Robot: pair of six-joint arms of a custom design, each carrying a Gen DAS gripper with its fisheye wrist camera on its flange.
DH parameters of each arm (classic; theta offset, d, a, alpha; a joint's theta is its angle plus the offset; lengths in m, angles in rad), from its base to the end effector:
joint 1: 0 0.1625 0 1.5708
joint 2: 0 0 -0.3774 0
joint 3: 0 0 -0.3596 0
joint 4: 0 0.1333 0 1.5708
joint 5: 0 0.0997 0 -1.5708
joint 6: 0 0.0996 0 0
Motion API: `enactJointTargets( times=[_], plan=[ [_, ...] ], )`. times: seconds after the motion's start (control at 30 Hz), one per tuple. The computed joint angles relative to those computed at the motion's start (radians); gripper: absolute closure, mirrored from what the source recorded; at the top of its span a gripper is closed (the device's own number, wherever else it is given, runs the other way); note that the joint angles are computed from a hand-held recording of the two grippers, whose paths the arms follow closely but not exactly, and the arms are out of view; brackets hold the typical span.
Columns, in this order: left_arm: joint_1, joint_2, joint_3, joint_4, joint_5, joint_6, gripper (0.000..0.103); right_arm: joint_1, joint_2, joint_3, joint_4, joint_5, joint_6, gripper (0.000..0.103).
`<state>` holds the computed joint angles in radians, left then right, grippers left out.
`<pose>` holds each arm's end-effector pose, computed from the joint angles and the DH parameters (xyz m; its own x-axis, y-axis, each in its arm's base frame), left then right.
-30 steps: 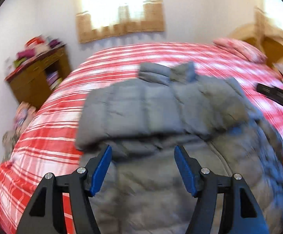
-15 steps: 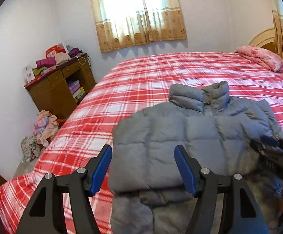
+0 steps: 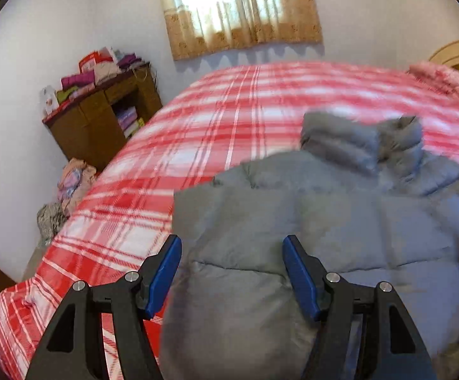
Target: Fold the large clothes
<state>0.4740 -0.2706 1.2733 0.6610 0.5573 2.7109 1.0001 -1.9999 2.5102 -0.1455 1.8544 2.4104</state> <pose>-0.3036 -0.4006 -0.0829 -0.5256 0.2705 -0.8066 0.7335 0.6245 -0.2685 -0.0250 -0.2341 0.2028 -0.6250 0.3493 0.6981 -0.3017 0.7167 -0.6287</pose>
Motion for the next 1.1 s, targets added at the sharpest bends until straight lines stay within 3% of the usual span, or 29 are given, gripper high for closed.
enactJointTargets(
  times=[0.07, 0.1, 0.13, 0.23, 0.3, 0.43, 0.5, 0.53, 0.63, 0.73, 0.97, 1.03, 1.1],
  plan=[
    [0.041, 0.015, 0.003, -0.012, 0.027, 0.0, 0.035, 0.003, 0.004, -0.008, 0.01, 0.013, -0.023, 0.056],
    [0.059, -0.008, 0.042, -0.077, 0.053, 0.029, 0.032, 0.001, -0.001, -0.006, 0.013, 0.017, -0.041, 0.054],
    [0.071, -0.027, 0.075, -0.127, 0.068, 0.043, 0.024, -0.014, -0.016, 0.0, 0.019, 0.009, -0.063, 0.052],
    [0.12, -0.052, 0.08, -0.127, 0.13, -0.004, 0.008, -0.106, -0.057, -0.006, 0.086, -0.085, -0.052, 0.046],
    [0.148, -0.06, 0.076, -0.125, 0.173, -0.021, 0.006, -0.125, -0.053, -0.019, 0.111, -0.105, -0.029, 0.042],
    [0.102, 0.0, 0.043, -0.079, 0.072, -0.038, 0.006, -0.043, 0.003, -0.071, 0.152, 0.001, 0.01, 0.041],
    [0.089, 0.018, 0.035, -0.064, 0.04, -0.049, 0.006, 0.014, 0.037, -0.15, 0.264, 0.047, 0.099, 0.044],
    [0.085, 0.022, 0.034, -0.063, 0.03, -0.052, 0.005, 0.034, 0.029, -0.185, 0.315, 0.034, 0.147, 0.046],
    [0.078, 0.031, 0.031, -0.058, 0.011, -0.059, 0.005, 0.143, 0.054, -0.291, 0.351, 0.065, 0.252, 0.046],
    [0.07, 0.034, 0.033, -0.052, -0.012, -0.066, 0.005, 0.229, 0.22, -0.49, 0.4, 0.099, 0.392, 0.027],
    [0.058, 0.006, 0.082, -0.089, -0.013, -0.081, 0.005, 0.269, 0.58, -0.834, 0.468, 0.247, 0.629, 0.026],
    [0.061, -0.002, 0.09, -0.1, -0.007, -0.083, 0.005, 0.261, 0.642, -0.898, 0.498, 0.284, 0.681, 0.026],
    [0.064, -0.001, 0.087, -0.099, -0.001, -0.085, 0.005, 0.239, 0.679, -0.935, 0.548, 0.276, 0.714, 0.028]
  ],
)
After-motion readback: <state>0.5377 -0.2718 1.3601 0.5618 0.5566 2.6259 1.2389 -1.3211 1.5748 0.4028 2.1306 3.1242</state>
